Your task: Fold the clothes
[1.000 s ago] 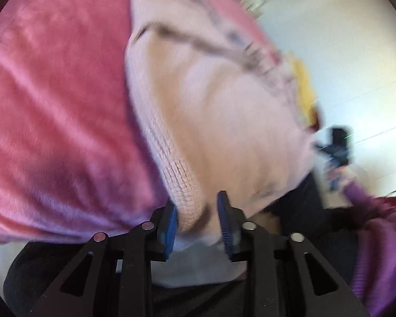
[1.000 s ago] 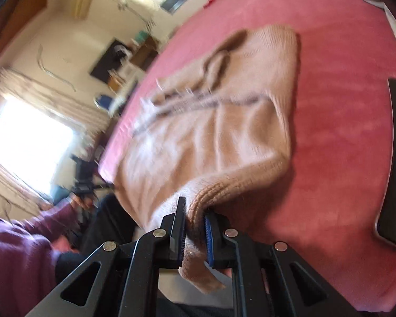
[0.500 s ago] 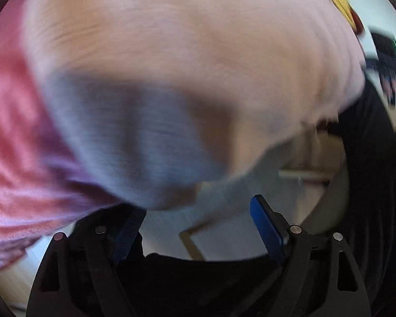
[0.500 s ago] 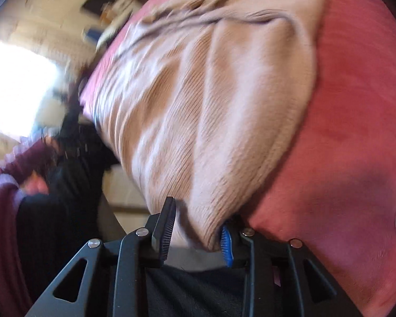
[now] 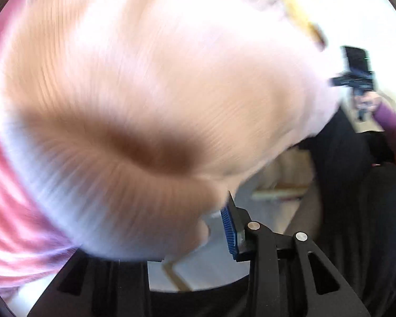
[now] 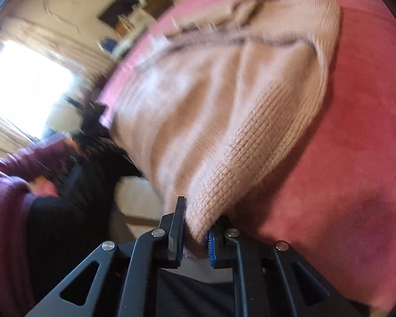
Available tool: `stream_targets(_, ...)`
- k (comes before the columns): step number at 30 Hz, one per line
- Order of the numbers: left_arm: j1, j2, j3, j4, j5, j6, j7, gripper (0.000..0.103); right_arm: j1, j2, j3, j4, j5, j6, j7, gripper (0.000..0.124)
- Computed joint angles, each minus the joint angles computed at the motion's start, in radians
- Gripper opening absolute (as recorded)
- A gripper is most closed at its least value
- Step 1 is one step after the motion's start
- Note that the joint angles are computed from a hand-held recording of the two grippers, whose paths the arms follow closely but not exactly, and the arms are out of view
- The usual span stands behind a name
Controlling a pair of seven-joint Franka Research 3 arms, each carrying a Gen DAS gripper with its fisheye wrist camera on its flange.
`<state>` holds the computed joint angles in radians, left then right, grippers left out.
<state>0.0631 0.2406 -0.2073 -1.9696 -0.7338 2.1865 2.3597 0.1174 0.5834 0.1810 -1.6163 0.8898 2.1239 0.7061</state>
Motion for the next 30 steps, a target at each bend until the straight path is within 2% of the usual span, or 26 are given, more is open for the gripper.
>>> stream_targets(2,0.042,-0.061,-0.012,-0.046,-0.214,0.015,0.104,0.035,-0.054,-0.024,0.035,-0.035,0.144,0.017,-0.056,0.011)
stream_targets(4,0.066,-0.118,0.004,-0.099,-0.484,0.033,0.202,0.035,-0.096,-0.038,0.059,-0.064,0.304,0.032,-0.121,0.011)
stream_targets(6,0.056,-0.142,0.033,-0.124,-0.604,0.073,0.219,0.035,-0.079,-0.027,0.041,-0.050,0.330,0.056,-0.097,0.011)
stream_targets(8,0.041,-0.126,0.063,-0.098,-0.538,0.100,0.163,0.036,-0.067,-0.009,0.029,-0.033,0.329,0.072,-0.060,0.011)
stream_targets(9,0.031,-0.107,0.073,-0.077,-0.443,0.103,0.079,0.038,-0.067,0.009,0.030,-0.006,0.340,0.078,-0.050,0.011)
stream_targets(10,0.030,-0.098,0.061,-0.075,-0.360,0.119,0.004,0.044,-0.073,0.017,0.037,0.002,0.366,0.089,-0.053,0.011)
stream_targets(12,-0.026,-0.111,0.053,-0.132,-0.233,0.174,-0.119,0.068,-0.081,0.026,0.045,0.016,0.399,0.107,-0.052,0.011)
stream_targets(13,-0.035,-0.107,0.057,-0.132,-0.137,0.168,-0.176,0.080,-0.074,0.031,0.047,0.026,0.399,0.122,-0.050,0.011)
stream_targets(14,-0.042,-0.108,0.057,-0.136,-0.061,0.162,-0.213,0.080,-0.075,0.029,0.044,0.029,0.391,0.124,-0.047,0.011)
stream_targets(17,-0.048,-0.133,0.051,-0.161,0.027,0.153,-0.215,0.084,-0.059,0.040,0.033,0.056,0.332,0.130,0.005,0.011)
stream_targets(19,-0.058,-0.132,0.048,-0.165,0.077,0.144,-0.264,0.084,-0.037,0.039,0.015,0.058,0.257,0.153,0.044,0.016)
stream_targets(20,-0.060,-0.138,0.049,-0.168,0.102,0.131,-0.291,0.084,-0.024,0.038,0.003,0.059,0.205,0.156,0.071,0.025)
stream_targets(22,-0.067,-0.141,0.054,-0.174,0.188,0.092,-0.364,0.084,-0.012,0.041,-0.012,0.062,0.117,0.140,0.130,0.030)
stream_targets(25,-0.071,-0.120,0.047,-0.170,0.221,0.040,-0.365,0.084,0.006,0.042,-0.037,0.062,-0.020,0.091,0.229,0.034)
stream_targets(28,-0.077,-0.086,0.027,-0.136,0.208,0.038,-0.310,0.084,-0.008,0.030,-0.023,0.029,-0.062,0.059,0.203,0.036)
stream_targets(30,-0.082,-0.045,0.026,-0.108,0.252,0.050,-0.312,0.084,-0.007,0.019,-0.018,0.012,-0.091,0.055,0.149,0.038)
